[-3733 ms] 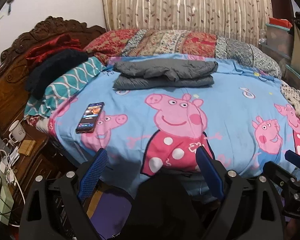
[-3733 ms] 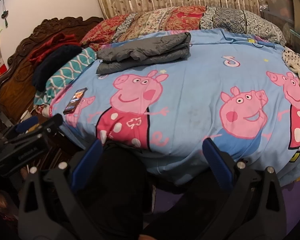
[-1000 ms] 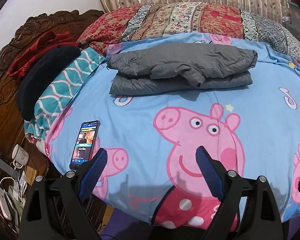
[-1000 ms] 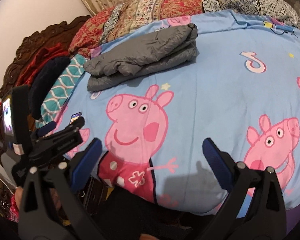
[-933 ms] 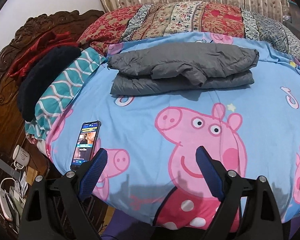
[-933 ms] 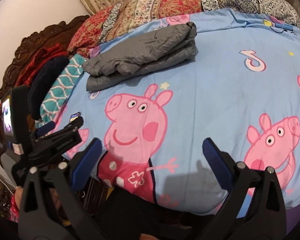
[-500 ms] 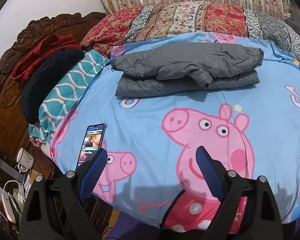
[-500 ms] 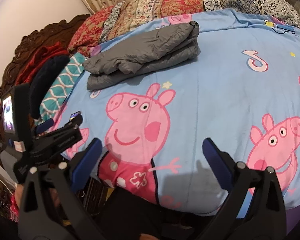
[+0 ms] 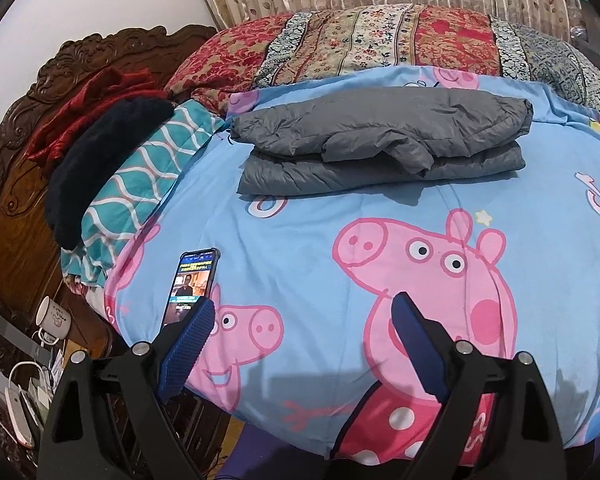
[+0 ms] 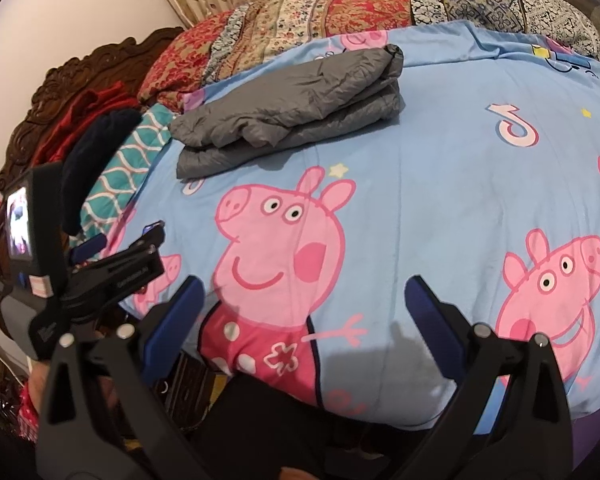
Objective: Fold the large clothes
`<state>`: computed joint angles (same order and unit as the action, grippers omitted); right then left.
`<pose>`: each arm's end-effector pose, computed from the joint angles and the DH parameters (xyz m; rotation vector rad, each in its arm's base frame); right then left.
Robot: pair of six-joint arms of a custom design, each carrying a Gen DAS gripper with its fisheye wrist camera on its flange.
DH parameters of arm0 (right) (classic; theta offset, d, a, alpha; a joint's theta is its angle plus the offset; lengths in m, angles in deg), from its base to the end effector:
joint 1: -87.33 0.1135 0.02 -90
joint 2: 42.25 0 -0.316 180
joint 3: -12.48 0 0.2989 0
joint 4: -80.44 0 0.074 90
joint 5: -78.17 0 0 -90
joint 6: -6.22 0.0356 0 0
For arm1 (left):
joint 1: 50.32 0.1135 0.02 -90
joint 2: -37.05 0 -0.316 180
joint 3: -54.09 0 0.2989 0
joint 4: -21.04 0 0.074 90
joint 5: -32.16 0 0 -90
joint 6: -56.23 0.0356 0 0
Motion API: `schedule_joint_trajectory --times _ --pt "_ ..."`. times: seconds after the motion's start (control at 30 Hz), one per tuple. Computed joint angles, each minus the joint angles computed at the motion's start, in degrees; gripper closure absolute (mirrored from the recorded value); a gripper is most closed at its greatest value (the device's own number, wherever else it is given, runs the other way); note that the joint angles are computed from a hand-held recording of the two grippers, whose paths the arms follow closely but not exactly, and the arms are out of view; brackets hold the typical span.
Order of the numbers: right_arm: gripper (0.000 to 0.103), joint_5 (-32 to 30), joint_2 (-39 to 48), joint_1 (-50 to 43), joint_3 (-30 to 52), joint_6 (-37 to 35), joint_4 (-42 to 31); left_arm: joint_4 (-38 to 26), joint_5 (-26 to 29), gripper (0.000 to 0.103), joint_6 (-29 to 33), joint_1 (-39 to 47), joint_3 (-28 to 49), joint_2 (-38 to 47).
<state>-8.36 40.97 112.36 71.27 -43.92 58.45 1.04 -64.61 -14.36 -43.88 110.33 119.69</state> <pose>0.3002 0.1378 0.2243 0.3427 2.4055 0.4590 0.3202 0.0404 0.2148 0.2148 2.3930 0.3534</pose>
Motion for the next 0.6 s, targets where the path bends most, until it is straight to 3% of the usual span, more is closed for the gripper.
schedule_joint_trajectory --times 0.6 --pt "0.006 0.2 -0.3 0.3 -0.1 0.1 0.1 -1.0 -0.1 0.072 0.2 0.5 0.1 0.1"
